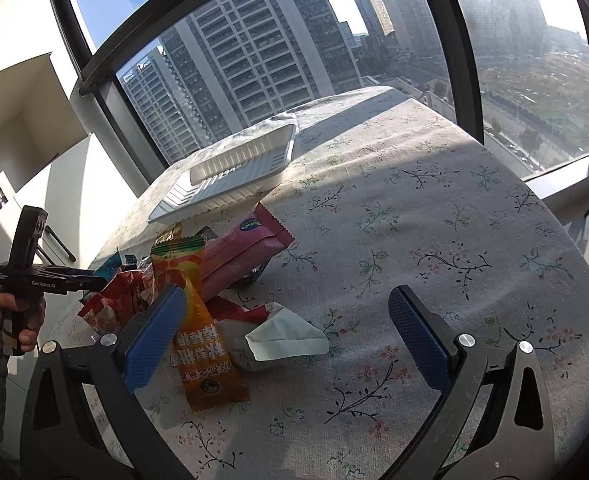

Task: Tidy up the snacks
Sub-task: 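Reach the left tool to the blue panda-print bag and close on it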

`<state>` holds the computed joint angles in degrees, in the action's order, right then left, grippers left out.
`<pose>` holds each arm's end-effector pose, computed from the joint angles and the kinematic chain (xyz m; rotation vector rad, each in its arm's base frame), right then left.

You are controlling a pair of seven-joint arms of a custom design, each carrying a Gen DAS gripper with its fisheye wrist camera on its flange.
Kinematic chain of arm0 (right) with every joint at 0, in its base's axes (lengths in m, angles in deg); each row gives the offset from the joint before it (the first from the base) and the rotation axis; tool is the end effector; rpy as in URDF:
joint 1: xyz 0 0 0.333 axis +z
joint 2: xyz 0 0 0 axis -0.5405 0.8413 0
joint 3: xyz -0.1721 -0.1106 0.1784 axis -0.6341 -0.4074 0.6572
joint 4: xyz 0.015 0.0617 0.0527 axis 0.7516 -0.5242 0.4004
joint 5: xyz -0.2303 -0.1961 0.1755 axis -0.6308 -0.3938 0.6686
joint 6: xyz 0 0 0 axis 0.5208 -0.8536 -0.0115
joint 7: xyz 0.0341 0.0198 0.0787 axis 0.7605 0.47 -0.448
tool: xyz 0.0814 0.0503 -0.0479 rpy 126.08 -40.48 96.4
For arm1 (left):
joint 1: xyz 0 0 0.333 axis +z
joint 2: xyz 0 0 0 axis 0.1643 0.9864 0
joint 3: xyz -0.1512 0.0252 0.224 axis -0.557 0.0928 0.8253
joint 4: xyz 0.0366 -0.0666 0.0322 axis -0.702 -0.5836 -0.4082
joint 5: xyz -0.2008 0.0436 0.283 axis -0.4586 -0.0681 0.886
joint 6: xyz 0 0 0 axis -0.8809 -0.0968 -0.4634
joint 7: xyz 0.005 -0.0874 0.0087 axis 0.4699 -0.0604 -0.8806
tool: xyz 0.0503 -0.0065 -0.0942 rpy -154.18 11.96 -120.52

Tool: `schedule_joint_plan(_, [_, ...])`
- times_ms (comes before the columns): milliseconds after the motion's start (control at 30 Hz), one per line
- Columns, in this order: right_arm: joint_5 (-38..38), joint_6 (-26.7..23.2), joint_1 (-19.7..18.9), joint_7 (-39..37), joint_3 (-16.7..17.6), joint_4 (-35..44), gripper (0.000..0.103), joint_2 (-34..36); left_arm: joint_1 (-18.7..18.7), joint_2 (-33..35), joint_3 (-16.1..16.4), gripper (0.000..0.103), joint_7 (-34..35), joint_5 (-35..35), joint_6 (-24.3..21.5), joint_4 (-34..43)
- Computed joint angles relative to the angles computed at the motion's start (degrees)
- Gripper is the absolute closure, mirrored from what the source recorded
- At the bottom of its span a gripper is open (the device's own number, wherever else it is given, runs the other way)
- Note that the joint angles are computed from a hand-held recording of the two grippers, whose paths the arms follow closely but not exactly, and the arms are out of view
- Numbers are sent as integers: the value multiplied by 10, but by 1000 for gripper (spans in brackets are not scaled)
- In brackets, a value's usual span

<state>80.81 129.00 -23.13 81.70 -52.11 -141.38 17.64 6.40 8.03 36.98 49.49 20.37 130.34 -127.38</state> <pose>0.4037 -0.0926 0.5030 -1.6913 1.4363 -0.2937 0.4144 -0.0970 0.4980 -1.9599 2.1004 -0.5690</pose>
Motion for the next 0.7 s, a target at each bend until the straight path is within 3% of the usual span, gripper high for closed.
schedule_joint_plan(133, [0,2,-2,-3,0,-5,1,-2,11,25,-15,41,-19,34,-11,12])
schedule_joint_plan(267, [-6,3,-4,-6,0,-11,1,-7,14,26,-25,44,-44,65,8,5])
schedule_joint_plan(367, [-15,10,-4,-14,2,-19,8,-14,13,15,-28,50,-58,79,28,-10])
schedule_joint_plan(533, [-50,10,-2,-22,3,-24,30,-20,10,-12,-25,56,-69,80,54,-40])
schedule_joint_plan(700, [-110,4,0,-57,11,-39,33,-43,2,-48,-4,58,-63,37,85,-81])
